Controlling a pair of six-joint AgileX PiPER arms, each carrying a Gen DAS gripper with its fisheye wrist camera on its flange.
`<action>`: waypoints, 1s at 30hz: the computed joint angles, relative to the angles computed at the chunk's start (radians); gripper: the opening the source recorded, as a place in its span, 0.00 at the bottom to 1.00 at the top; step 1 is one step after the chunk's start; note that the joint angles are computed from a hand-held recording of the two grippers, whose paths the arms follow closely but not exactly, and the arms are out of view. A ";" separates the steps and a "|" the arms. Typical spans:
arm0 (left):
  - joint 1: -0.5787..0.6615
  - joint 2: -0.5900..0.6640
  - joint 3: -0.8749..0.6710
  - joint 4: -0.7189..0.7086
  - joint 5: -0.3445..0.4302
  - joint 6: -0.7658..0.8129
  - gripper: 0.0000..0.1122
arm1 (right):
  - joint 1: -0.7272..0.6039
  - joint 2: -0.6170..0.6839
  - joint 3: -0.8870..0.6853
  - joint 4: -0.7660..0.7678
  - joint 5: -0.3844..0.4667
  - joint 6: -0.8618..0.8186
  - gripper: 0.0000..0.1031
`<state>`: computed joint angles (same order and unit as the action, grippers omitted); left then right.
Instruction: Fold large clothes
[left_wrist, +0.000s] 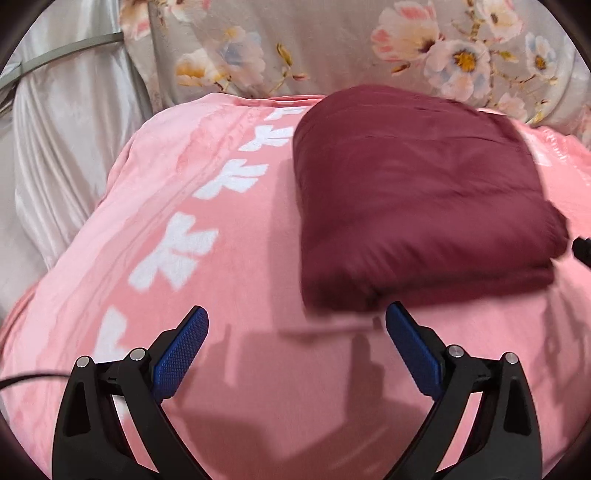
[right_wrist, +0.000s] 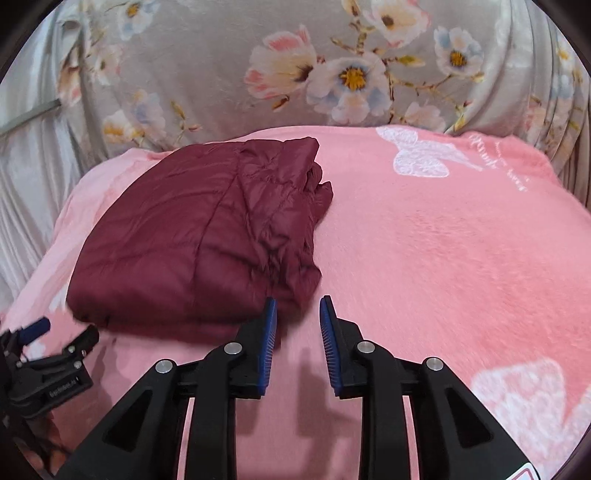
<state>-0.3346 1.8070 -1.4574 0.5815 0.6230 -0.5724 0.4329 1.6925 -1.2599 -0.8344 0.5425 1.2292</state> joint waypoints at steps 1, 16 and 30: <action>-0.017 -0.035 0.049 0.042 -0.011 -0.057 0.84 | 0.024 -0.027 0.037 -0.044 0.012 0.042 0.30; -0.104 -0.256 0.257 0.146 -0.010 -0.322 0.85 | 0.235 -0.294 0.319 -0.277 0.153 0.246 0.71; -0.142 -0.227 0.320 0.247 0.047 -0.514 0.85 | 0.232 -0.185 0.261 -0.091 0.181 0.173 0.71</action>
<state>-0.4768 1.5803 -1.1373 0.8282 0.6703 -1.0861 0.6647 1.5074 -0.9985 -0.9252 0.7235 1.4022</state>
